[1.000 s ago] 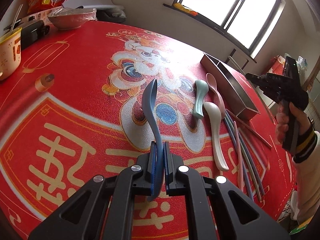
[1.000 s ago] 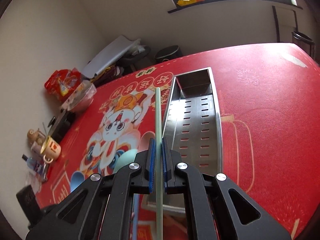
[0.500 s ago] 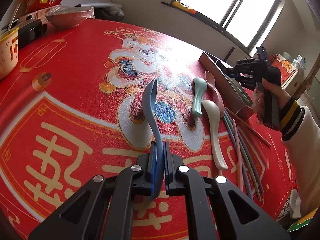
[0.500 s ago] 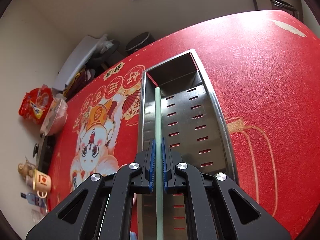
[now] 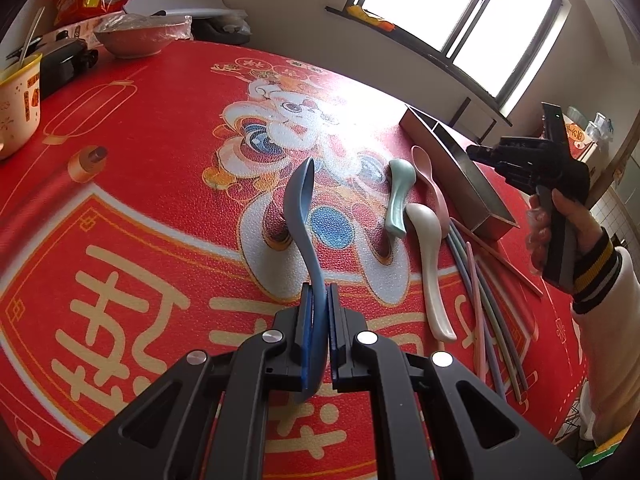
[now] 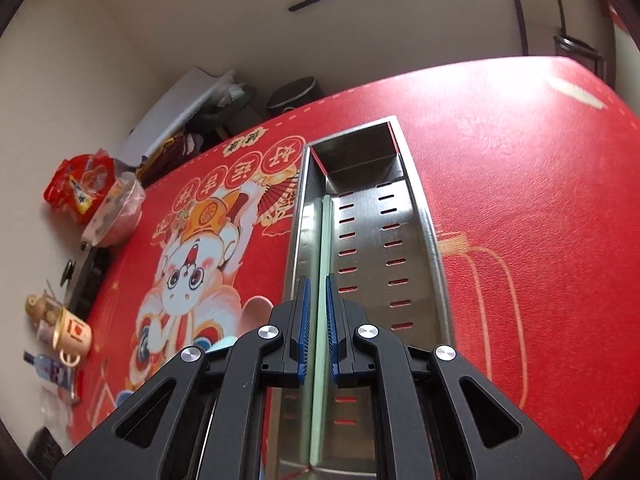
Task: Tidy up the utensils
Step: 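Lower the green chopstick into the metal tray and open the right tool while the left holds the spoon, then carry the blue spoon into the metal tray with the left tool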
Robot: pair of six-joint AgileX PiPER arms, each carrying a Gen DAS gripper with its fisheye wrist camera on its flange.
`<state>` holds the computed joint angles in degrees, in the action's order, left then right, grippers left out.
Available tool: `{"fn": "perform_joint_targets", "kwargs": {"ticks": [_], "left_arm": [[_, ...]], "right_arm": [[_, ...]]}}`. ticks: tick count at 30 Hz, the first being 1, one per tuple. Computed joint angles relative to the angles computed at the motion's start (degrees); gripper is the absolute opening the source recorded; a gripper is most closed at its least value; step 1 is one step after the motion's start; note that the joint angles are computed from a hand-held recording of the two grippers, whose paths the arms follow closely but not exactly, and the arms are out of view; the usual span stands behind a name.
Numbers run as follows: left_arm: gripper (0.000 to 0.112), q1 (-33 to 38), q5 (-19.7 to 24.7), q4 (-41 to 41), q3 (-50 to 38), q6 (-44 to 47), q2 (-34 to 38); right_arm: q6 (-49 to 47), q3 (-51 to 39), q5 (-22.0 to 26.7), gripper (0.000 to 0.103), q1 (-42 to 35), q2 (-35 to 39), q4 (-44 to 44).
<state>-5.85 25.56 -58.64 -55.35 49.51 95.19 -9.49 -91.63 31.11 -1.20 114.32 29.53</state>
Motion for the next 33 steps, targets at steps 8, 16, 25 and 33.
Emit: {"fn": "perform_joint_targets", "kwargs": {"ticks": [8, 16, 25, 33], "left_arm": [[0.007, -0.2, -1.8, -0.9, 1.2, 0.6, -1.2], [0.007, -1.8, -4.0, 4.7, 0.6, -4.9, -1.6], [0.007, -2.5, -2.9, 8.5, -1.7, -11.6, -2.7], [0.007, -11.5, -2.1, 20.1, -12.0, -26.1, 0.6]], "right_arm": [[-23.6, 28.5, -17.4, 0.055, -2.4, -18.0, 12.1], [-54.6, 41.3, -14.3, 0.078, -9.6, -26.3, 40.2], [-62.6, 44.0, -17.6, 0.086, -10.3, -27.1, 48.3], [-64.6, 43.9, -19.1, 0.086, -11.6, -26.3, 53.4]]}}
